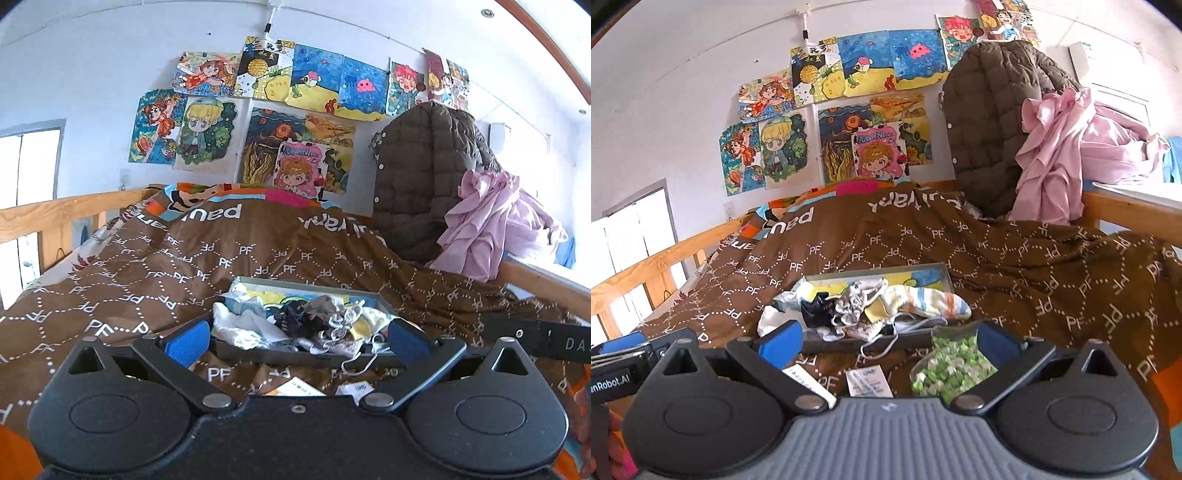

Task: Organize soft objects
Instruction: 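Withdraw both open grippers away from the painting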

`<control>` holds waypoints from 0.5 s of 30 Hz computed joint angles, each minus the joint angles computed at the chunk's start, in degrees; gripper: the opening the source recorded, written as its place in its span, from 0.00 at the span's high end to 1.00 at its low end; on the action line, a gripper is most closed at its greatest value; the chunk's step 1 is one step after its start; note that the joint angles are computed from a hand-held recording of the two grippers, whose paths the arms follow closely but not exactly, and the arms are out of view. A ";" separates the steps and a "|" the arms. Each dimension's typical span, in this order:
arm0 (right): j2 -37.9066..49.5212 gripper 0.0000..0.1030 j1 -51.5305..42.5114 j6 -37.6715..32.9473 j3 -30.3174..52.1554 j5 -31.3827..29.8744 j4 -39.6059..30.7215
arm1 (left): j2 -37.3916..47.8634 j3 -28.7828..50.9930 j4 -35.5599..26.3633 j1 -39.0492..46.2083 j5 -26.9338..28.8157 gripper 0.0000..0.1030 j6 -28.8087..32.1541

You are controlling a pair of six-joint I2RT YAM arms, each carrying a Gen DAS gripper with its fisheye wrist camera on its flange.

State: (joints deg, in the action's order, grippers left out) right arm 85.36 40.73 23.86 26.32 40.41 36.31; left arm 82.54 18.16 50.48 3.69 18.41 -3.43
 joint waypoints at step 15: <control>-1.74 0.00 8.46 14.82 -1.58 9.24 -10.76 | -5.13 -9.71 2.89 2.74 0.46 0.01 1.84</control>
